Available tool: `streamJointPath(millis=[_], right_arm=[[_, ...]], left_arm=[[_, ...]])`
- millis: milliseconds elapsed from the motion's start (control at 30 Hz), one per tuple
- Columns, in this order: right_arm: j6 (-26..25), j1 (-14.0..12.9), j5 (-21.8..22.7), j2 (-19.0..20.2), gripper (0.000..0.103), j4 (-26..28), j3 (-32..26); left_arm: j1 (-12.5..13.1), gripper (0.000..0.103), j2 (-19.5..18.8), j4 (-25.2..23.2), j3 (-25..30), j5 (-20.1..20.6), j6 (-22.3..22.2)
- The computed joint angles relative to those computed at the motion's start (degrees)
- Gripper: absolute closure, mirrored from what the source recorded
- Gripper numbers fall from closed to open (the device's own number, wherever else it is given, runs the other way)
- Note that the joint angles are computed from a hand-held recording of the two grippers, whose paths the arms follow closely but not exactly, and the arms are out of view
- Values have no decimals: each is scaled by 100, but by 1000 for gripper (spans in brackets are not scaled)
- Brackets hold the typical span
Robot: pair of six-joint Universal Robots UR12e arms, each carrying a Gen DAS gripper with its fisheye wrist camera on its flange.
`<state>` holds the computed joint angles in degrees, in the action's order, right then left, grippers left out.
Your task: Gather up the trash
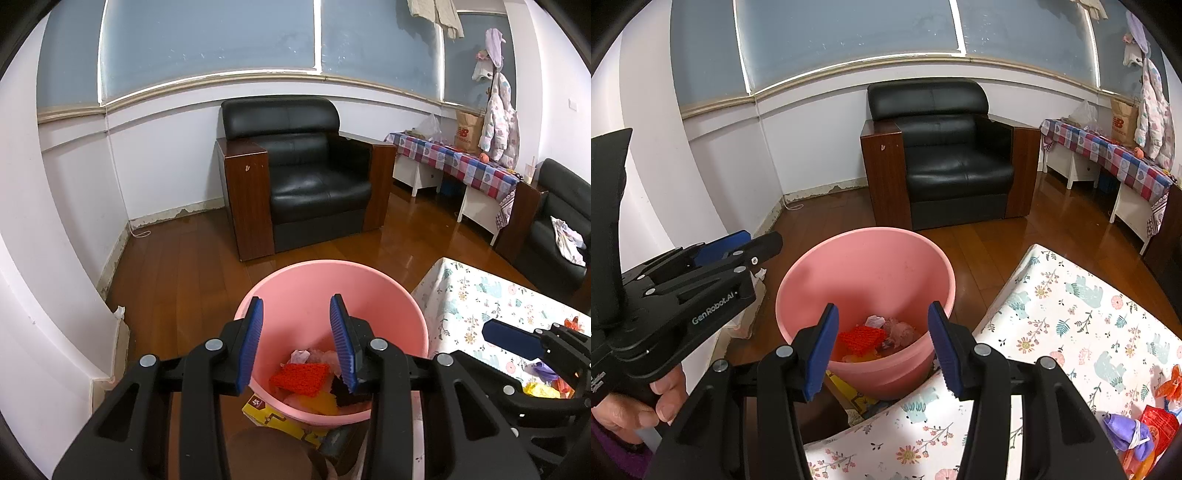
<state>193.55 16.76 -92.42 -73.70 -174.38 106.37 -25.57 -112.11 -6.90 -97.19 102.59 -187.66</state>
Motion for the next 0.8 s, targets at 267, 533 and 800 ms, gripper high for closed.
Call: streamJointPath(millis=[267,533,800], right_arm=[[107,-8,-87,-162,53,-207,190],[154,-10,-190,-352,53,-422,412],[347,-37,-596,-698,53,-598,849]], left_arm=[[-57,65,30,71,-22,50,127],[-134,65,83,182,-60,86,278],[-171,65,176,181,-154,-610,430]])
